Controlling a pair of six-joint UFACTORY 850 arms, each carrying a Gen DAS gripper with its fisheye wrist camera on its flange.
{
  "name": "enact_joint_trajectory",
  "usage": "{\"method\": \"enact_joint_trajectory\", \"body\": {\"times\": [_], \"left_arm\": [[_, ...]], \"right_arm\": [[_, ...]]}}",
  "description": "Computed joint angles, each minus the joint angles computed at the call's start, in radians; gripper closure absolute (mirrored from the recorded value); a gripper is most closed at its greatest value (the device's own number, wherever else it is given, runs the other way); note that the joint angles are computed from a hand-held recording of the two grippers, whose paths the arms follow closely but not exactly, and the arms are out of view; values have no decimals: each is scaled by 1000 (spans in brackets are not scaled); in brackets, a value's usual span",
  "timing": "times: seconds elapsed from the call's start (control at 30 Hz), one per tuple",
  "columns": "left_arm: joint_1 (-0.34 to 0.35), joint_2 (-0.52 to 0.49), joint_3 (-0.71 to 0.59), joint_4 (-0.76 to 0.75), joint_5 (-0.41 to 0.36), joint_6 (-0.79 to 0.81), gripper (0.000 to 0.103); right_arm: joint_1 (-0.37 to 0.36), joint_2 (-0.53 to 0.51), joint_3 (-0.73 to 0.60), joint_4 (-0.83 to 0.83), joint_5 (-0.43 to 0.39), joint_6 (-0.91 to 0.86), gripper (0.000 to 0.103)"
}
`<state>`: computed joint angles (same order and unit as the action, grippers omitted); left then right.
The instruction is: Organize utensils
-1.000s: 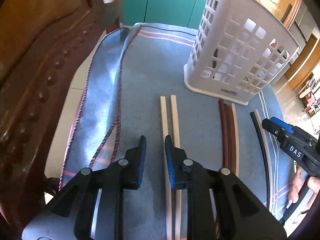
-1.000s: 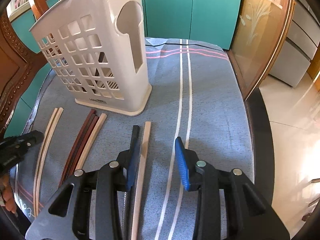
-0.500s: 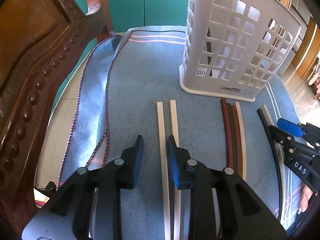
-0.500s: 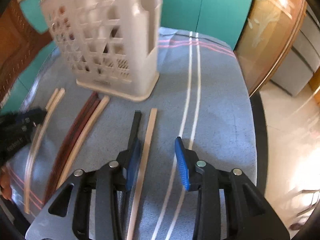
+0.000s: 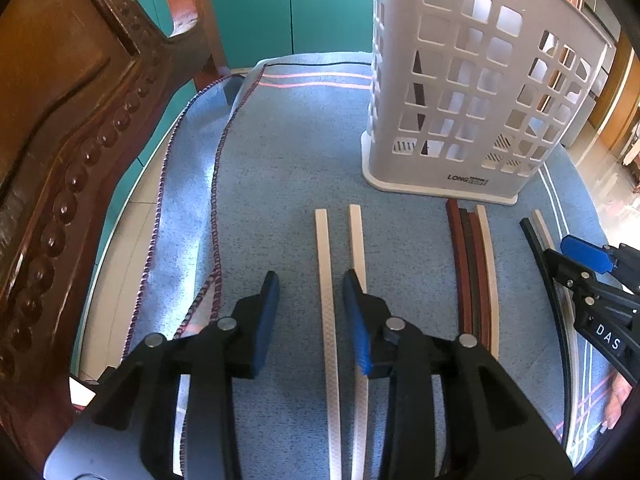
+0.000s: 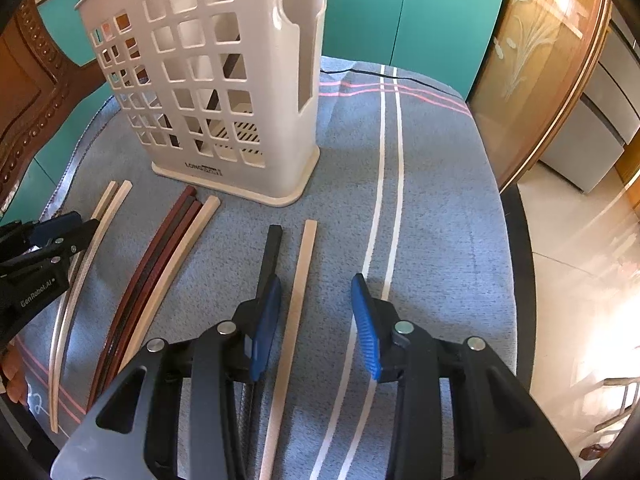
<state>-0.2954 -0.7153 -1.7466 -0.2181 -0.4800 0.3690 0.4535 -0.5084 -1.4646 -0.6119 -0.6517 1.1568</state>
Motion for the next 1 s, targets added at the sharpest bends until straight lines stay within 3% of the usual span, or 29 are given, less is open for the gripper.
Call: {"method": "enact_joint_trajectory", "body": {"times": [0.23, 0.4, 0.47, 0.53, 0.57, 1.0], "left_arm": [[3, -29, -40, -5, -22, 5, 68], [2, -36, -51, -5, -26, 1, 69], [6, -41, -60, -45, -40, 30, 77], [7, -39, -60, -70, -46, 48, 94], [8, -38, -58, -82, -48, 58, 95], [16, -1, 2, -156, 0, 127, 96]], "right_arm": [[-10, -9, -10, -3, 11, -2, 67], [-5, -8, -10, 8, 40, -18, 91], [-4, -8, -8, 8, 54, -22, 94], [-4, -3, 0, -1, 71, -1, 94], [-2, 2, 6, -12, 80, 15, 95], [30, 201, 156, -487, 246, 487, 96]]}}
